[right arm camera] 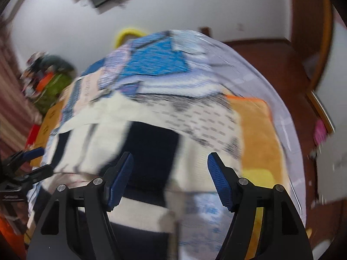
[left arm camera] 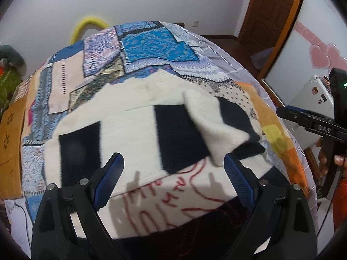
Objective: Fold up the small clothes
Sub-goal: 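Carry the sleeve with the right tool across the sweater body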
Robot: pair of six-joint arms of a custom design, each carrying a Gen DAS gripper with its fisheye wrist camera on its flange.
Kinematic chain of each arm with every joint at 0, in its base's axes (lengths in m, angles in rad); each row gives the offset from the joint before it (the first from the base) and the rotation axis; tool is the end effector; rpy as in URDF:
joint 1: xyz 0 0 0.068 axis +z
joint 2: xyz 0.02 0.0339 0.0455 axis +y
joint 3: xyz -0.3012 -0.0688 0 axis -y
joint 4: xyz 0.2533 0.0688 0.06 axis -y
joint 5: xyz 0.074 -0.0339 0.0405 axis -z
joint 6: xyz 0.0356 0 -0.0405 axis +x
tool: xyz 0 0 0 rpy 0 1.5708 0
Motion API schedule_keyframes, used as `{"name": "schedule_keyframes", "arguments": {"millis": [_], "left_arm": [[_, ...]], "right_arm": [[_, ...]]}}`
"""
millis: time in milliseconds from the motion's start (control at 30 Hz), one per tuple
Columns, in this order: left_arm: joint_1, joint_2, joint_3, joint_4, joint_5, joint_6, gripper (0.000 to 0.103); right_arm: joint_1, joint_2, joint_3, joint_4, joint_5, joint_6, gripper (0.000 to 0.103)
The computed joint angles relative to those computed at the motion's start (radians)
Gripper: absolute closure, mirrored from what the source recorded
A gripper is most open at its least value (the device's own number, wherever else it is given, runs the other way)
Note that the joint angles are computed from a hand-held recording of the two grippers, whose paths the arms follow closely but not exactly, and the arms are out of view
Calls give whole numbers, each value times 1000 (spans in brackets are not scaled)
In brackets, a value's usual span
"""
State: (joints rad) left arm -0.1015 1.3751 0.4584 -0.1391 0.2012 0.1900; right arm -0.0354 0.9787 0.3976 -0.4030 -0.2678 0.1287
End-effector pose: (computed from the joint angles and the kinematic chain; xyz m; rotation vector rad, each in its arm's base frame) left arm 0.2150 -0.0290 0.1497 0.4476 2.5719 -0.2328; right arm 0.1568 0.0039 0.1843 0.1053 2.5433 0.3781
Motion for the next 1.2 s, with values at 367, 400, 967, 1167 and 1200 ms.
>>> {"name": "schedule_keyframes", "arguments": {"millis": [367,400,967,1167,1200], "left_arm": [[-107,63,15,27,-75,-64,9],[-110,62,16,28,-78,-65,9],[-121,87,10,49,-92,-77,9],[-95,47,-8,36,-80,-62,9],[-90,38,-12,34,-79,-58,9]], "right_arm": [[-334,419,-116,295,-88,-157,36],[-338,453,-121,321,-91,-156,36],[-293,683,-129,470,-160,-116,81],[-237,604,-142,442,-121,-100,95],[-237,579,-144,427,-122,-103,95]]}}
